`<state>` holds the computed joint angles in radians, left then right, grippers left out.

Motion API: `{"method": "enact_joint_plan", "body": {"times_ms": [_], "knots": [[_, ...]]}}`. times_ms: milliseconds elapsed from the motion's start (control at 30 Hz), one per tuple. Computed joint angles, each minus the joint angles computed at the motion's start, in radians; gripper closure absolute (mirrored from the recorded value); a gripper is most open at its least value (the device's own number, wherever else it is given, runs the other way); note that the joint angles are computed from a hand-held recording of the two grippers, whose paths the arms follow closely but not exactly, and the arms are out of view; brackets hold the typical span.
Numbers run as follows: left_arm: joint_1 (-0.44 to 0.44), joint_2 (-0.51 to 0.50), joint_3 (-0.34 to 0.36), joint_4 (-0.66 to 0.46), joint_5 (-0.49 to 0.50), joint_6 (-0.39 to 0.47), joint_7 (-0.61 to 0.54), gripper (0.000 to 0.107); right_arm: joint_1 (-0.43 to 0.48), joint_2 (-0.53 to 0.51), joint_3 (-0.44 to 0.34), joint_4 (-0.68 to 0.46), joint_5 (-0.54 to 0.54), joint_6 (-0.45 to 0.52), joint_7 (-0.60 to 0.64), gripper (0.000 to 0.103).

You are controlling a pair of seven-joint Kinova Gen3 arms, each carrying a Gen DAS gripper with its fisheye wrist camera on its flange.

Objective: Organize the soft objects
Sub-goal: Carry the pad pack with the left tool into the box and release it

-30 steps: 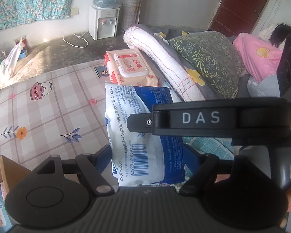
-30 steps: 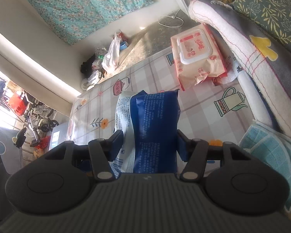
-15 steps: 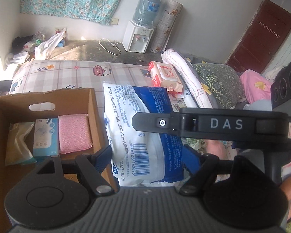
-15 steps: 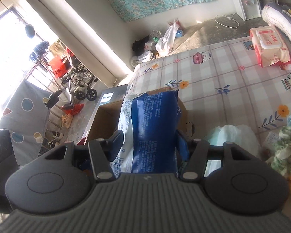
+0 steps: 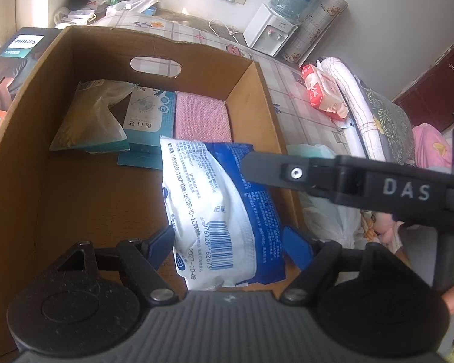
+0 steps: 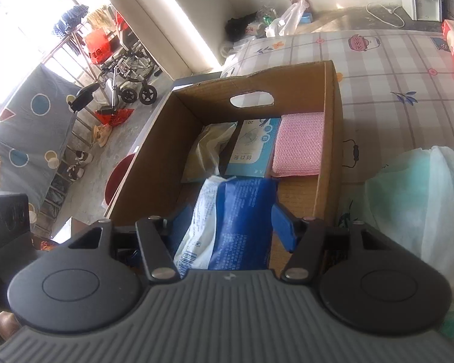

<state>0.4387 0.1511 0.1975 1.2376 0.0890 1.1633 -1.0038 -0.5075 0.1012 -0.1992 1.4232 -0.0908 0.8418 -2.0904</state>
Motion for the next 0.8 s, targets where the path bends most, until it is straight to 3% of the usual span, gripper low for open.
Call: {"method": "enact_joint_plan", "body": {"times_ms": [100, 267, 467, 533, 633, 800], "knots": [[0.002, 0.023, -0.007, 0.02, -0.015, 0.016, 0.017, 0.028, 0.029, -0.05, 0.015, 0.066, -0.001, -0.054, 0.014, 0.043], [-0.038, 0.032, -0.008, 0.07, 0.064, -0.001, -0.032, 0.028, 0.092, -0.182, 0.031, 0.24, -0.089, -0.141, 0.084, 0.043], [-0.05, 0.105, -0.004, -0.017, 0.103, 0.129, -0.079, 0.028, 0.142, -0.345, -0.044, 0.437, -0.001, -0.245, -0.046, 0.043], [-0.033, 0.136, -0.003, -0.061, 0.083, 0.178, -0.09, 0.028, 0.163, -0.378, -0.071, 0.491, 0.021, -0.283, -0.095, 0.043], [0.03, 0.169, -0.024, -0.107, 0.01, 0.219, -0.044, 0.039, 0.191, -0.401, -0.095, 0.547, 0.036, -0.326, -0.159, 0.043], [0.06, 0.199, -0.026, -0.149, -0.029, 0.202, -0.027, 0.047, 0.176, -0.412, -0.055, 0.607, -0.002, -0.368, -0.183, 0.043]]}}
